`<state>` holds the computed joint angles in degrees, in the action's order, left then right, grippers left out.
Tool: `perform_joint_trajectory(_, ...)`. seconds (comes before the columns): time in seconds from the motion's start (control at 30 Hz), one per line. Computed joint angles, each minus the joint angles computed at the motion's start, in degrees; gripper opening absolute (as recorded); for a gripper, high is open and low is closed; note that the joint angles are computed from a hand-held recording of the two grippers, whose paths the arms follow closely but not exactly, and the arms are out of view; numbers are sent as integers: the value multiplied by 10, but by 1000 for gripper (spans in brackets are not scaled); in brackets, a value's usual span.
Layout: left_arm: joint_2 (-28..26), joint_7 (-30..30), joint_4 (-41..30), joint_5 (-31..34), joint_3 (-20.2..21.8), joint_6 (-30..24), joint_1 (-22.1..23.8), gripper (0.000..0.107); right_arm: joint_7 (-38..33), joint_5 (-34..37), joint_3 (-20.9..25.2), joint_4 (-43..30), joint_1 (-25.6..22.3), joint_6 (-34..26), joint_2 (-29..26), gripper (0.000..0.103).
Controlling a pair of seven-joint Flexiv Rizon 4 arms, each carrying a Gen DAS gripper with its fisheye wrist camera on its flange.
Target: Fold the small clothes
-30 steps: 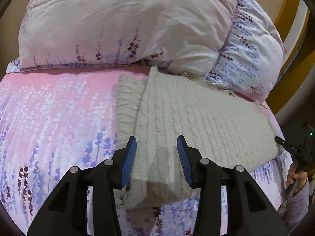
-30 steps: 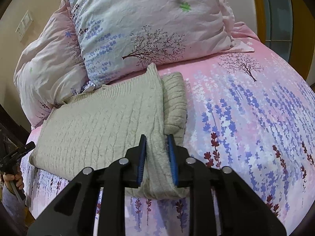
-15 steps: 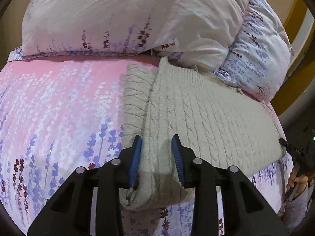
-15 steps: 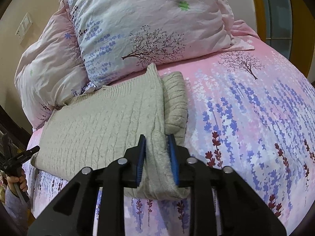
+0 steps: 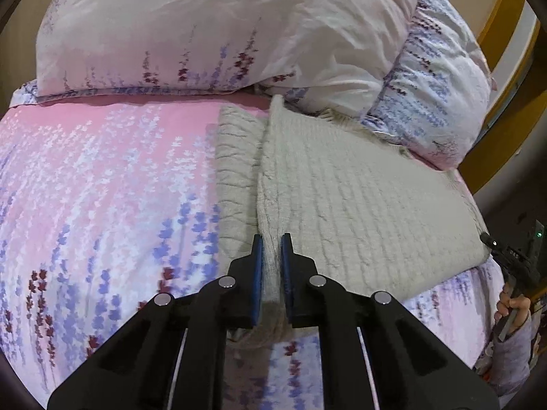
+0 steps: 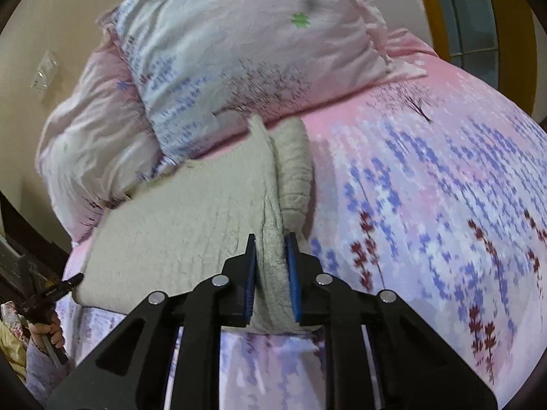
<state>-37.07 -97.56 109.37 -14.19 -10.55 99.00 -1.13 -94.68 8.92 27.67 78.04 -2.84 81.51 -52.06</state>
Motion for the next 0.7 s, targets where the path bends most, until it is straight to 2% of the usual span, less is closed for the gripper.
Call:
perform_joint_trajectory(0.03,-5,1,-1,1,-8,0,7,10,7,0,-8,0,5,-3,0,16)
perform_joint_trajectory(0.1,-10,2,-9,1,3,-1,-2,10,20,-1,-24,4,16,5,1,17)
perform_joint_trajectory(0.13,-10,1,-14,-1,19,-6,-17,11,31,-6,-40,8,27,9,5,21)
perform_joint_trajectory(0.17,-10,1,-16,-2,23,-9,-20,11,50,-17,-72,15,49,9,13,34)
perform_joint_trajectory(0.23,-7,-1,-16,-4,31,-6,-28,20,90,-38,-128,32,87,26,26,40)
perform_joint_trajectory(0.27,-4,-5,-14,-6,45,-2,-39,22,98,-43,-136,41,91,48,28,40)
perform_joint_trajectory(0.33,1,-20,-13,-14,94,14,-83,43,114,-52,-163,64,112,111,37,40)
perform_joint_trajectory(0.4,1,-27,-12,-17,117,41,-107,50,102,-75,-144,72,103,140,38,40)
perform_joint_trajectory(0.47,-1,-18,-16,-3,91,65,-92,51,83,-113,-116,74,89,138,37,40)
perform_joint_trajectory(0.53,-7,-5,-28,12,60,65,-74,60,82,-142,-118,74,97,130,35,40)
perform_joint_trajectory(0.6,-17,7,-49,7,65,42,-85,63,87,-167,-112,66,97,105,28,44)
perform_joint_trajectory(0.7,-40,19,-88,-8,62,-29,-88,63,103,-183,-121,49,108,49,18,55)
